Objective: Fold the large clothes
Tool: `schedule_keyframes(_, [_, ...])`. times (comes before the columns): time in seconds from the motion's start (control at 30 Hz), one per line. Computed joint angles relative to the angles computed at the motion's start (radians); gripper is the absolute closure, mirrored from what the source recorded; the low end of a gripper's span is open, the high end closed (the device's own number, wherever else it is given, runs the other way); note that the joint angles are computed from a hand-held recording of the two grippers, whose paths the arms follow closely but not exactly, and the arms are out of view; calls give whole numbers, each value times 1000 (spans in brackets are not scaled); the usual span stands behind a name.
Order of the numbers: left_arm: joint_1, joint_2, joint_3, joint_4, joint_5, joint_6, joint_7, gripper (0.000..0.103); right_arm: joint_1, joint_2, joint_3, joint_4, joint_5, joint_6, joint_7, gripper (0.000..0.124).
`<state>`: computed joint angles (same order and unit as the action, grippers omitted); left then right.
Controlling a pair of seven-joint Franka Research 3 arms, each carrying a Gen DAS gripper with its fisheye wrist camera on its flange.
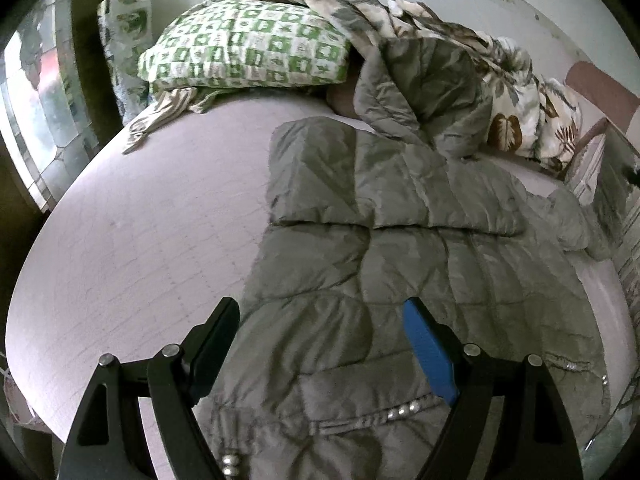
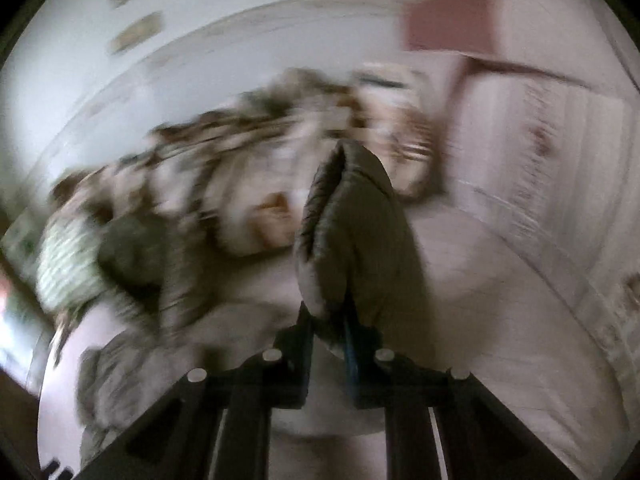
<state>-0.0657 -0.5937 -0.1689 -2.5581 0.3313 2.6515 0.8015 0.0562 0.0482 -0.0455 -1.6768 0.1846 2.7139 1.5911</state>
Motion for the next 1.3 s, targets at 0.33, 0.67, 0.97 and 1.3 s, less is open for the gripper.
schedule_keyframes(0.33, [29,-121,19,-115,13,29,-12,19,201,95,155,76,159,-114,-211,109])
schedule_keyframes(0.67, [34,-165,43,-166,-12,39,13,19,305,302,179,202,204,-233,-189,27])
schedule_keyframes(0.97, [-22,17,82,-40,-93,90,94,19,227,82,129,-41,289,-145,-228,27])
schedule_keyframes(1.3, [-19,416,33,370,-98,41,196,19,109,114,32,-56,182,-125,54,27])
